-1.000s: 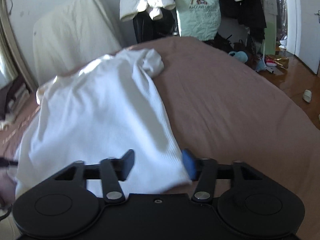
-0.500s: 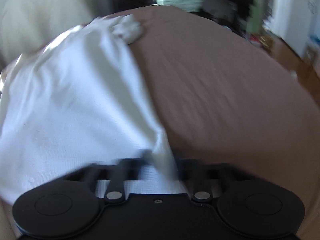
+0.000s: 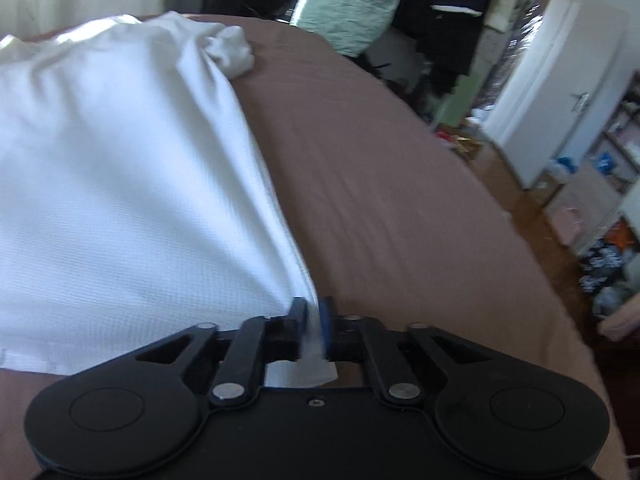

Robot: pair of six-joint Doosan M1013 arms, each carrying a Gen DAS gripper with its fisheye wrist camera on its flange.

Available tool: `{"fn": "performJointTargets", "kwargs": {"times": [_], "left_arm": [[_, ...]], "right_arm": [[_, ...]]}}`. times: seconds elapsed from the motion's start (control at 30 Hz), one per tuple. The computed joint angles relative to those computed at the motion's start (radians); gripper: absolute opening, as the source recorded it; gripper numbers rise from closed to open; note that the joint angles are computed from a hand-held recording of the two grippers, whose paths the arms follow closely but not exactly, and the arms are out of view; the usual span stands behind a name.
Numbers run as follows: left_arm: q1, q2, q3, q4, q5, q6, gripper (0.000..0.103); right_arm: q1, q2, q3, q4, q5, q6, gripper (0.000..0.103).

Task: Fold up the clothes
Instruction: 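Pull the hem taut and release both grippers over the shirt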

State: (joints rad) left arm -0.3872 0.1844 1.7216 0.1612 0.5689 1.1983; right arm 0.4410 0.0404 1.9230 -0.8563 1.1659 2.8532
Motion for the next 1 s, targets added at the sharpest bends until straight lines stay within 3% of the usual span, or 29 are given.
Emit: {"fn": "performJointTargets", "kwargs": {"times": [0.03,0.07,0.13,0.27,0.33,0.4,0.47,0.5,0.57,0.63,0.67,0.73,0.77,0.93,0.97,1.0], "left_arm": [[0.002,-0.003,0.003,-0.023,-0.014,0.024,0.006],[0.004,-0.006,0.007,-0.048,-0.027,0.048,0.008],[0.007,-0.007,0.008,-0.077,-0.042,0.073,0.012],[0.009,-0.004,0.006,-0.103,-0.054,0.089,0.019],[0.017,-0.006,0.005,-0.154,-0.067,0.120,0.022],[0.051,0.010,-0.029,-0.354,-0.034,0.284,0.029],[0.098,0.040,-0.092,-0.560,0.040,0.452,0.030],[0.114,0.054,-0.125,-0.590,0.054,0.480,0.030],[0.132,0.081,-0.190,-0.571,0.052,0.482,0.036],[0.136,0.108,-0.248,-0.493,0.024,0.436,0.050],[0.134,0.124,-0.276,-0.443,0.008,0.403,0.058],[0.132,0.165,-0.329,-0.383,-0.010,0.379,0.062],[0.133,0.188,-0.357,-0.377,-0.010,0.385,0.062],[0.157,0.318,-0.488,-0.512,0.046,0.420,0.062],[0.161,0.337,-0.502,-0.532,0.041,0.425,0.062],[0.163,0.356,-0.517,-0.544,0.039,0.425,0.062]], "right_arm": [[0.007,0.009,-0.009,-0.018,0.044,0.017,0.066],[0.014,0.013,-0.016,-0.038,0.080,0.039,0.072],[0.025,-0.011,-0.009,-0.077,0.068,0.096,0.072],[0.034,-0.059,0.009,-0.142,-0.074,0.214,0.072],[0.025,-0.065,0.009,-0.134,-0.191,0.247,0.072],[0.005,-0.063,0.000,-0.102,-0.335,0.248,0.072],[-0.023,-0.030,-0.054,-0.009,-0.469,0.154,0.072],[-0.046,-0.009,-0.097,0.076,-0.540,0.058,0.072],[-0.086,0.043,-0.194,0.306,-0.651,-0.195,0.072],[-0.103,0.114,-0.318,0.527,-0.678,-0.456,0.072],[-0.102,0.156,-0.389,0.608,-0.655,-0.573,0.072],[-0.098,0.246,-0.551,0.737,-0.577,-0.763,0.075],[-0.092,0.307,-0.655,0.761,-0.487,-0.837,0.081],[-0.054,0.638,-1.174,0.697,-0.028,-1.077,0.080],[-0.059,0.679,-1.236,0.729,-0.007,-1.118,0.079],[-0.071,0.698,-1.257,0.804,-0.037,-1.154,0.079]]}}
